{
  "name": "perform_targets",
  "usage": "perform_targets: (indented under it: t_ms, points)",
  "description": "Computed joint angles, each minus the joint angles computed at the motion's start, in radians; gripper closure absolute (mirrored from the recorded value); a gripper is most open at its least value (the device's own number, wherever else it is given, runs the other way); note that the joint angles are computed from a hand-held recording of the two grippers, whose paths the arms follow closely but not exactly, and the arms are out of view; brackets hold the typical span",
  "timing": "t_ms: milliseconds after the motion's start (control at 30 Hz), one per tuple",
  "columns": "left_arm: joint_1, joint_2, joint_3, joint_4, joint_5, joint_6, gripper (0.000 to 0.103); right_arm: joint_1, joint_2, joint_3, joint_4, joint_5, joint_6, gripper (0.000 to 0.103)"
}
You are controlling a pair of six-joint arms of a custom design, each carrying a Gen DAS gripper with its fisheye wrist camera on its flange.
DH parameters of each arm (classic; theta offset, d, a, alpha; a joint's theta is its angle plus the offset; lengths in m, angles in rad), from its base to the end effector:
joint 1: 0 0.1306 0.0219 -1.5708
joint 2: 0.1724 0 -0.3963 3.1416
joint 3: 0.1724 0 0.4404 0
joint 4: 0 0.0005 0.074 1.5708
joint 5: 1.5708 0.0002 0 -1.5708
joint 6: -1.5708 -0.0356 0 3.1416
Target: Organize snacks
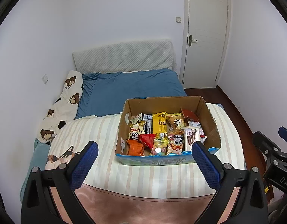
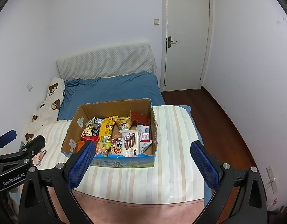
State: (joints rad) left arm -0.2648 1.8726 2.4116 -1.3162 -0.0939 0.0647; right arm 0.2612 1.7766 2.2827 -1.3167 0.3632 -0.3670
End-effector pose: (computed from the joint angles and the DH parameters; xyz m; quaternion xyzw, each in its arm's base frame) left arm 0.6365 -0.1697 0.6323 0.0740 0.9185 -0.0206 0.3879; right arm 0.6093 0.1493 0.6345 0.1152 0.9085 -0.0468 0.3989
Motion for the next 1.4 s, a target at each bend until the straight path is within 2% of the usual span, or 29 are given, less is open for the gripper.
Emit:
perform_targets:
  t_ms: [533,1400]
  points:
    - [-0.004,-0.029,-0.037,0.025,0.01,-0.003,0.0,0.003,-0.009,-0.007,0.0,0.006,-0.002,0.0]
    - [-0.005,-0.03,-0.027,0.016,0.01,-0.002,0.0,0.008,-0.045,-0.038,0.014,0.0,0.002,0.0]
